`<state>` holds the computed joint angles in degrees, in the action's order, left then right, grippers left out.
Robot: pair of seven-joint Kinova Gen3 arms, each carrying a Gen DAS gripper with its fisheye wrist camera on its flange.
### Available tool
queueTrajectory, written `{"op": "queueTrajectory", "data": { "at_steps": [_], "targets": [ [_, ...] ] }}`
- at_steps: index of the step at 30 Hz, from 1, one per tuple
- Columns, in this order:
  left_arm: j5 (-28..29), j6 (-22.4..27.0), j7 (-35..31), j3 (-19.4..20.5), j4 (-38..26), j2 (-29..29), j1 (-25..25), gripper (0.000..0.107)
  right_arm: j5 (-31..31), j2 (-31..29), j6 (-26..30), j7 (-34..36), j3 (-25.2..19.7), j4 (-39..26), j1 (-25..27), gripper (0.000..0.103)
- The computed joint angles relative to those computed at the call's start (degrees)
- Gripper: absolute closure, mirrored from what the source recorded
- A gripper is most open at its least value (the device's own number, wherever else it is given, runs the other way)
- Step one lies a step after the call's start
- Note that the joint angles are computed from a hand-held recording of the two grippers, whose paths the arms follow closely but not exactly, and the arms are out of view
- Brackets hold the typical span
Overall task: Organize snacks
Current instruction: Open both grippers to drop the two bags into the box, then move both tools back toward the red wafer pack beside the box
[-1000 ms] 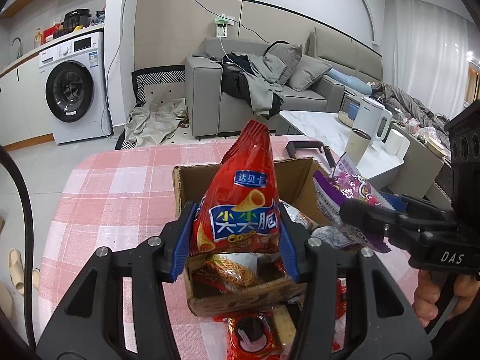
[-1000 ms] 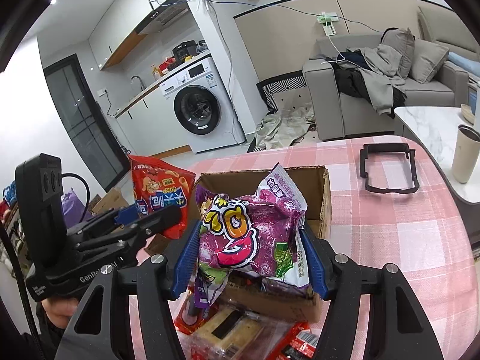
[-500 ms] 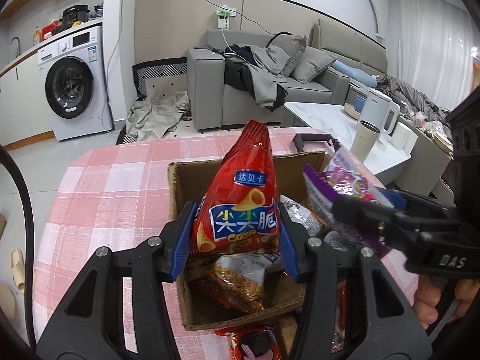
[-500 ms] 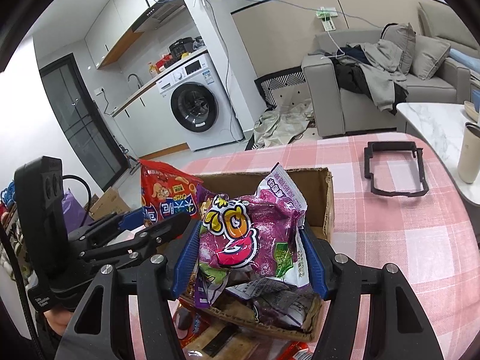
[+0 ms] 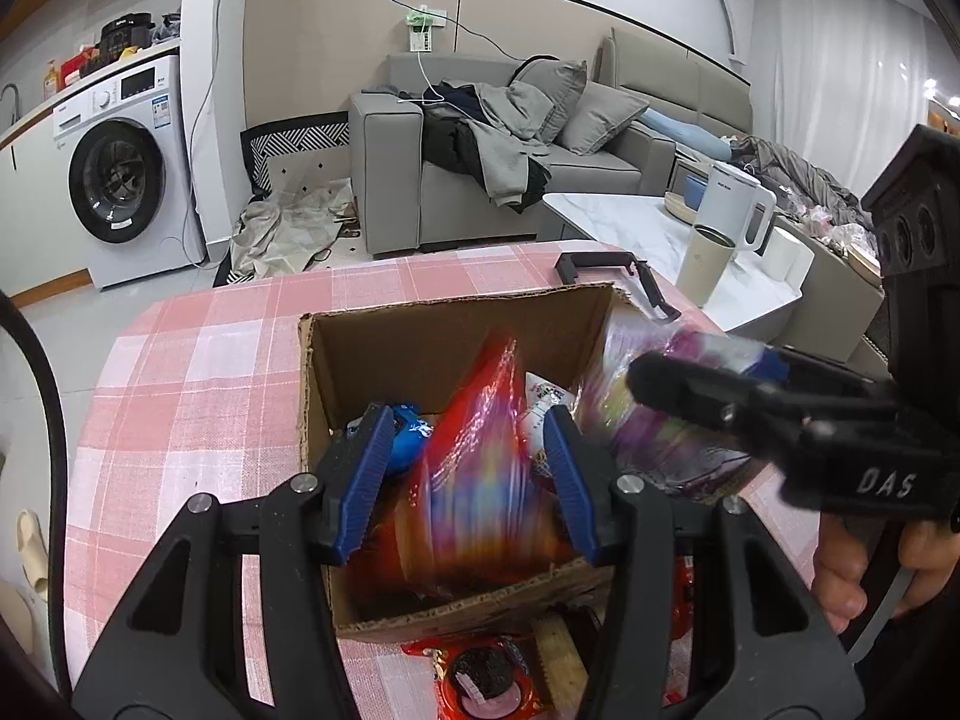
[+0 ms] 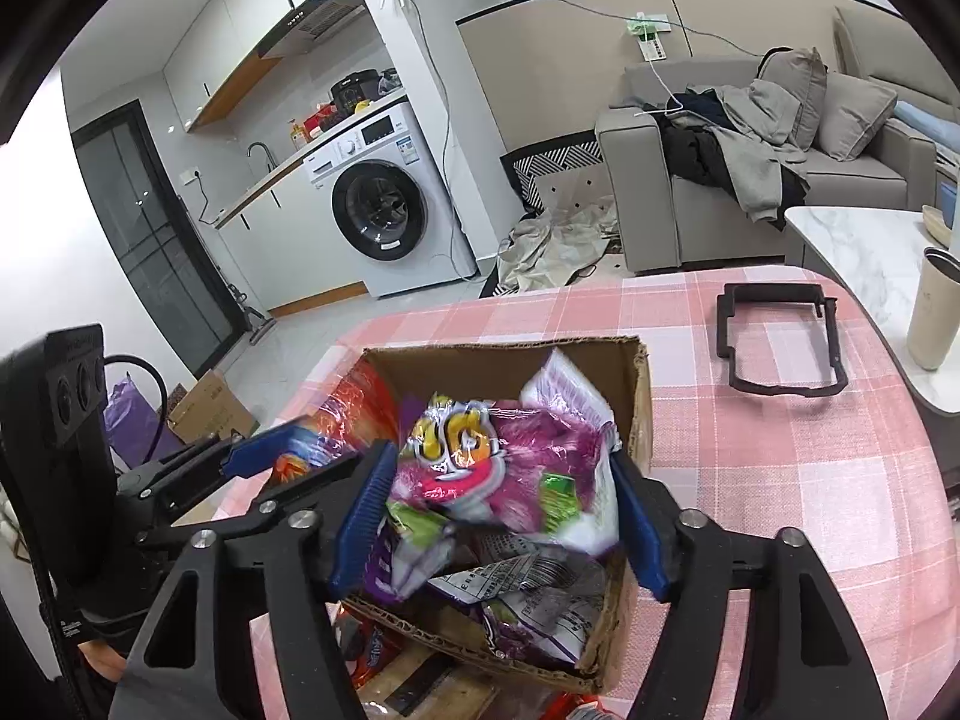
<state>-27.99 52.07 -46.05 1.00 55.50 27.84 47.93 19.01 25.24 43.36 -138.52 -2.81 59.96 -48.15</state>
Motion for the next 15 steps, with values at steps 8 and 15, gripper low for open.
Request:
{"op": "queueTrajectory", "data": {
  "at_steps": [8, 15],
  "targets": [
    [-8.1, 1.7, 7.4, -1.5, 5.9, -4.1, 5.2, 0.022, 6.9, -3.9, 2.8, -4.0, 1.6, 2.9, -3.5, 0.004],
    [-12.8, 1.8, 14.2, 1.8, 12.4, -8.8, 5.7, 0.005, 12.9, -7.3, 5.2, -7.0, -0.7, 6.7, -5.1, 0.000]
  ]
}}
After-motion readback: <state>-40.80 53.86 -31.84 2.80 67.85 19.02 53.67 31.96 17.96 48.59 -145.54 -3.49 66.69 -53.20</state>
